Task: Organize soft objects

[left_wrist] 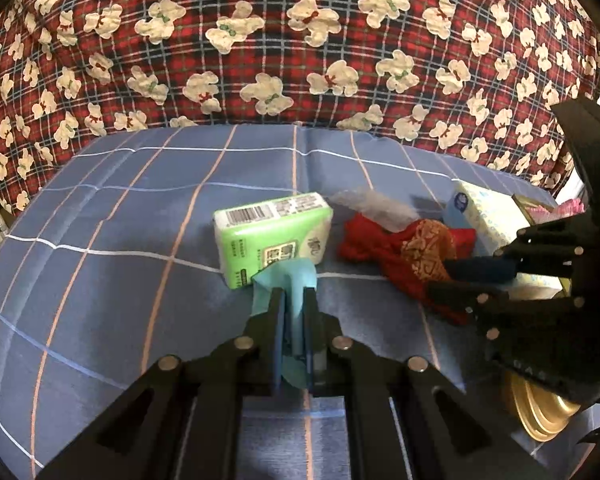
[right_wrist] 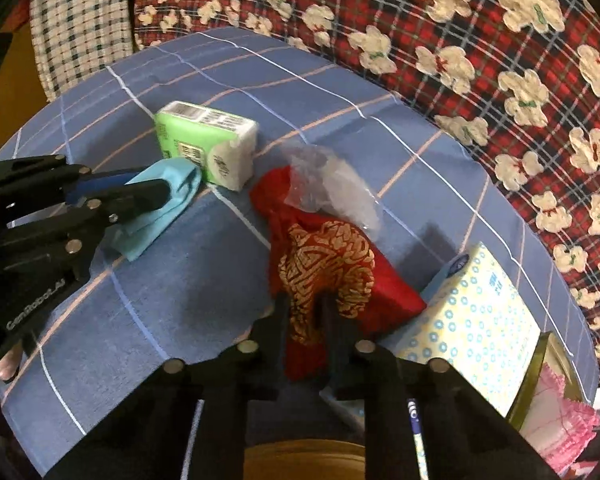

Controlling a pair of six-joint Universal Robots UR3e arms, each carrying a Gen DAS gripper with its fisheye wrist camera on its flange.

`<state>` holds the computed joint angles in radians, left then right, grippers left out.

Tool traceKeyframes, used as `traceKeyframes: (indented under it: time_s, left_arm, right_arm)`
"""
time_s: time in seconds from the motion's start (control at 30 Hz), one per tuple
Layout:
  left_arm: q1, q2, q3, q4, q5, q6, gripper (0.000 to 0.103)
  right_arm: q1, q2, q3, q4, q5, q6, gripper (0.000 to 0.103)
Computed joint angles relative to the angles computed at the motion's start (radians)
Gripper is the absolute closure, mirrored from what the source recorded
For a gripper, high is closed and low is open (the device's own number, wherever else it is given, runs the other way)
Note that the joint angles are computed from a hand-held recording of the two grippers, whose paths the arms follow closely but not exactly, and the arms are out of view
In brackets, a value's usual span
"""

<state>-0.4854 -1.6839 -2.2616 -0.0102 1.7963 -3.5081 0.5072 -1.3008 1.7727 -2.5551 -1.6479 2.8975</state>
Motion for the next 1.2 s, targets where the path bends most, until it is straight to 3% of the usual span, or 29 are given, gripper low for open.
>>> traceKeyframes:
  time_s: [0.3,0.67,0.83,0.93,1.0,1.07,1.2]
  left_arm:
    - [-0.043,0.007,-0.031,0.098,0.079,-0.005,0.097]
    - [-0.033,0.018,-0.055,0.124,0.079,-0.011,0.097]
    - [-0.031,0.017,-0.047,0.110,0.073,-0.009,0.097]
    - [-0.019,0.008,-0.038,0.097,0.043,-0.006,0.097]
    - [-0.004,0.007,-0.035,0.080,0.019,-0.009,0.097]
    - [0.019,0.014,-0.042,0.069,-0.020,-0.006,0.097]
    - [0.042,0.017,-0.036,0.024,-0.054,-0.011,0.096]
  right_arm:
    - [-0.006,-0.056,0.100,-0.135,0.047,-0.040,0.091]
    - [-0.052,-0.114,0.203,-0.265,0.130,-0.057,0.092]
    - [-0.005,-0.074,0.152,-0.230,0.065,-0.071,0.091]
    - [0.022,-0.040,0.108,-0.181,0.001,-0.071,0.073]
    - [0.020,-0.039,0.100,-0.173,-0.007,-0.064,0.053]
    - [0.020,-0.039,0.100,-0.180,-0.018,-0.053,0.043]
    - [0.021,-0.023,0.062,-0.108,-0.014,-0.060,0.040]
